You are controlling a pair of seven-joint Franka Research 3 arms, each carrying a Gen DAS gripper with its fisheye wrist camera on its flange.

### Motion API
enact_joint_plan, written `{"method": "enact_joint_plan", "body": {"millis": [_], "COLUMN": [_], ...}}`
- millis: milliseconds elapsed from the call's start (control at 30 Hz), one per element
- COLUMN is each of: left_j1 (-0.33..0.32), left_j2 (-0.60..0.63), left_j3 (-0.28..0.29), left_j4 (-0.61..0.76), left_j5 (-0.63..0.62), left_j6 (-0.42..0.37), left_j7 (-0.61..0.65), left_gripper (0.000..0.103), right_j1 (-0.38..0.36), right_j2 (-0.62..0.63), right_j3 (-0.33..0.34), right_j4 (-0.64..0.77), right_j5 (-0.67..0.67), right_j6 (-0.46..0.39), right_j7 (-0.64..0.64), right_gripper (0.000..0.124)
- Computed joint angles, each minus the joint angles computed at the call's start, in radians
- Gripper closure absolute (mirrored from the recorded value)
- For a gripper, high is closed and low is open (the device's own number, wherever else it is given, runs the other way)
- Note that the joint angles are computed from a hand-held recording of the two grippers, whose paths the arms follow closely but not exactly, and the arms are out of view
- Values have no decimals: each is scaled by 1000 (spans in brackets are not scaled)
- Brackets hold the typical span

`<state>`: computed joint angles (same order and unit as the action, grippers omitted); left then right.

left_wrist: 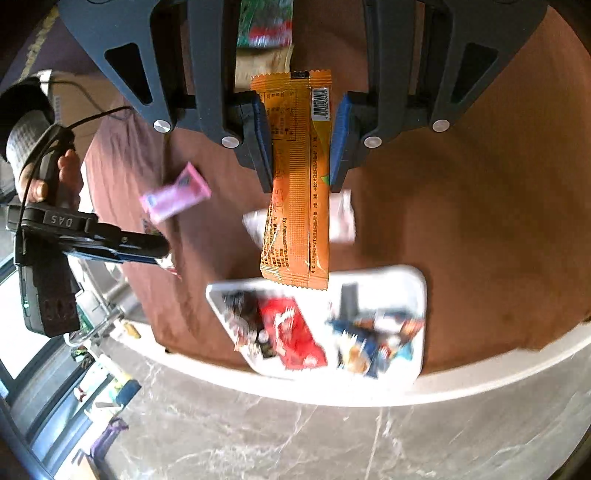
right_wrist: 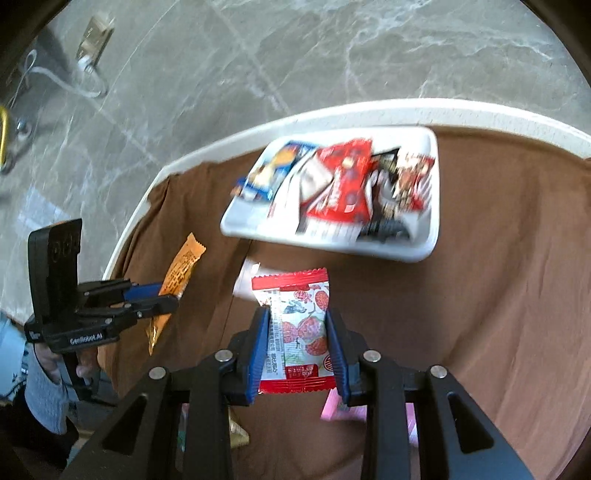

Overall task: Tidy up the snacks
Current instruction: 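Carry both snacks into the white tray and open both tools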

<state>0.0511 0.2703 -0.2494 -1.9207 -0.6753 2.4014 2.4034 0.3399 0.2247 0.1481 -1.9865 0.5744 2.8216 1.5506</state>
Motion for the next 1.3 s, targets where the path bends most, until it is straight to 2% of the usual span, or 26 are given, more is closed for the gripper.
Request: {"method": "enact_joint_plan", "body": {"millis": [400,733,867,1000,1167,1300], "left_j1": [-49,-126,-153,-184,-198,-175], "left_j2": [365,654,714,712,700,621], "left_j3": [-58,-79,-75,-56,-51,-66], "left_j4": [518,941,1024,1000,976,839], "left_j5": [196,362,400,462,513,523], "left_j6": [-96,-205,-202,-117,-71,28], "left_j7": [-241,-407,-438,-445,-463,-447], "left_gripper": [77,77,76,74,72,72], "right_j1": [-45,-63,-48,-6,1,1], "right_j2": [191,344,385,414,365,306], "right_j3": [-63,-90,-113,-161,-167,-161], "right_j4": [238,431,485,525,448,369], "right_j5": [-82,-176,-231,-326,-374,-386], "right_j6": [-6,-62,-99,-130,-78,-30], "right_j7": [151,249,286,344,361,367], "right_gripper": [90,90,88,86,86,86]}}
